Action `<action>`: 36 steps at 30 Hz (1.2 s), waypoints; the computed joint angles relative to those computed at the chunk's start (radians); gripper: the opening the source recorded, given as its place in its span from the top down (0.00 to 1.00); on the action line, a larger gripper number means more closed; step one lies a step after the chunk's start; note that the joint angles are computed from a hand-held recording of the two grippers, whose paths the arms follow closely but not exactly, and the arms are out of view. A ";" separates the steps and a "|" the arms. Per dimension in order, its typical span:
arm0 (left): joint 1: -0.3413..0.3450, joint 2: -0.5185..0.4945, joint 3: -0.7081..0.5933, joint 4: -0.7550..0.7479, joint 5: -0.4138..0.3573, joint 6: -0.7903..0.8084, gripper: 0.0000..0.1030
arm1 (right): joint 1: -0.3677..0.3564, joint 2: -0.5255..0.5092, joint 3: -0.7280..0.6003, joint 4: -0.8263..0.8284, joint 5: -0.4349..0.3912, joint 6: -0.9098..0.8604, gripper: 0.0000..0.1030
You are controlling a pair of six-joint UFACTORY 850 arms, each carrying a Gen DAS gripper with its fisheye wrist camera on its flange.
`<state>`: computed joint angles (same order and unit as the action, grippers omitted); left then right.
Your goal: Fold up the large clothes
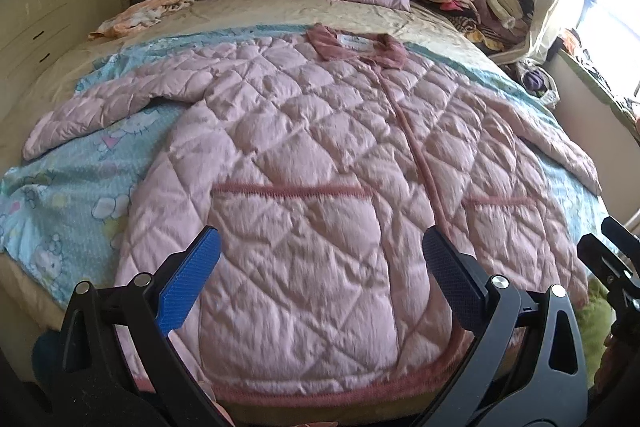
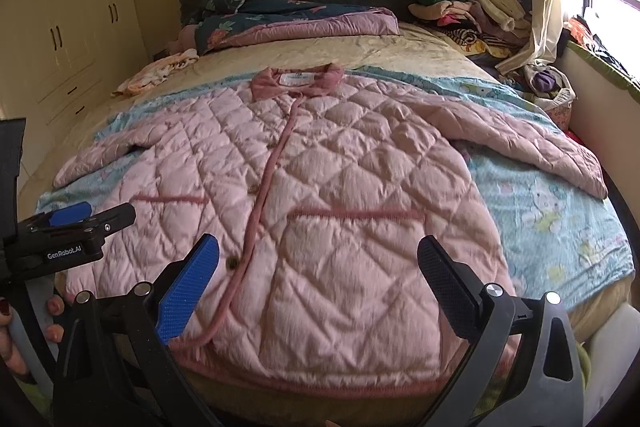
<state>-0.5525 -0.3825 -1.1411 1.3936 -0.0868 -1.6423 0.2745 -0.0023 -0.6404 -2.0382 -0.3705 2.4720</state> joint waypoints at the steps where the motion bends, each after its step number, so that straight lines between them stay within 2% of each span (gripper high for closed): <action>1: 0.001 -0.005 -0.011 -0.028 -0.006 0.026 0.08 | -0.012 -0.006 -0.013 -0.013 0.012 0.000 0.04; 8: 0.011 -0.055 -0.116 -0.463 -0.026 0.453 0.08 | -0.069 -0.049 -0.098 -0.076 0.051 0.036 0.04; 12: 0.013 -0.084 -0.175 -0.586 -0.038 0.571 0.08 | -0.098 -0.076 -0.146 -0.081 0.066 0.032 0.04; 18: 0.014 -0.150 -0.292 -0.922 -0.067 0.900 0.08 | -0.142 -0.115 -0.207 -0.040 0.084 -0.014 0.04; 23: 0.008 -0.217 -0.402 -1.034 -0.098 1.019 0.08 | -0.187 -0.151 -0.255 -0.014 0.101 -0.030 0.04; 26: 0.008 -0.266 -0.484 -1.192 -0.136 1.173 0.08 | -0.211 -0.166 -0.273 0.009 0.106 -0.049 0.04; 28: 0.004 -0.296 -0.530 -1.211 -0.159 1.192 0.08 | -0.229 -0.181 -0.292 0.055 0.110 -0.091 0.04; 36: -0.003 -0.427 -0.740 -1.380 -0.247 1.363 0.08 | -0.314 -0.229 -0.342 0.046 0.128 -0.051 0.04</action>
